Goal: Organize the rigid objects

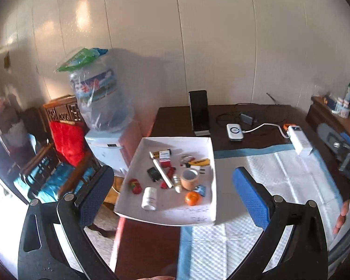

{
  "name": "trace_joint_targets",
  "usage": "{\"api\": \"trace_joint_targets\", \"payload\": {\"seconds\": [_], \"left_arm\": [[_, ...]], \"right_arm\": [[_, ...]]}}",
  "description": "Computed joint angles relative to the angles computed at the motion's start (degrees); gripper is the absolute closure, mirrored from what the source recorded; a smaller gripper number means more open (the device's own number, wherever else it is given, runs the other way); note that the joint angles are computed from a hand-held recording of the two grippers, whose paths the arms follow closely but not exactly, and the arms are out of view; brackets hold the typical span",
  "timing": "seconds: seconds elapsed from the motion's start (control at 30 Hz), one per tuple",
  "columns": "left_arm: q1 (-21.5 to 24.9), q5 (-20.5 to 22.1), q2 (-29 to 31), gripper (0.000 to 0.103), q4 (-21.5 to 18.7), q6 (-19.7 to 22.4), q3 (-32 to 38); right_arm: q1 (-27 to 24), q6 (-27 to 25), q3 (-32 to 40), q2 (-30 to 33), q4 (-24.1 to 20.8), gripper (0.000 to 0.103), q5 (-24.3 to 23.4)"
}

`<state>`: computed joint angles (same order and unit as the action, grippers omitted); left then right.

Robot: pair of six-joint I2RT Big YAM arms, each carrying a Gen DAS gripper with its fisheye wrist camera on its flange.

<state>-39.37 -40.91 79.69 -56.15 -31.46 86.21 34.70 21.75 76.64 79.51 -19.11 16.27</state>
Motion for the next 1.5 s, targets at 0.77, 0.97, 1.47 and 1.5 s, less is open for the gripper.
{"api": "trace_joint_targets", "payload": {"seconds": [0.77,0.97,1.47,1.5], "left_arm": [[-2.12,3.42,7.47,0.0,-10.06,-14.45,6.05],[-0.99,5.13,6.36,0.0,-6.5,-9.49,4.92],[1.55,7.82,2.18,0.0,0.17,-4.55,-1.48],[1.44,7.38,2.24,0.0,0.34,-4.34,-1.4]], "right_arm": [[-5.9,0.1,-5.73,-4.74,-3.22,0.0,-4.45],[-4.11,1.04,-6.34,-6.31,-3.69,0.0,1.08],[-0.03,4.07,-5.18,-6.02,-10.24,0.0,8.58],[-0.02,3.77,-5.18,-6.02,-9.7,0.0,8.59]]}}
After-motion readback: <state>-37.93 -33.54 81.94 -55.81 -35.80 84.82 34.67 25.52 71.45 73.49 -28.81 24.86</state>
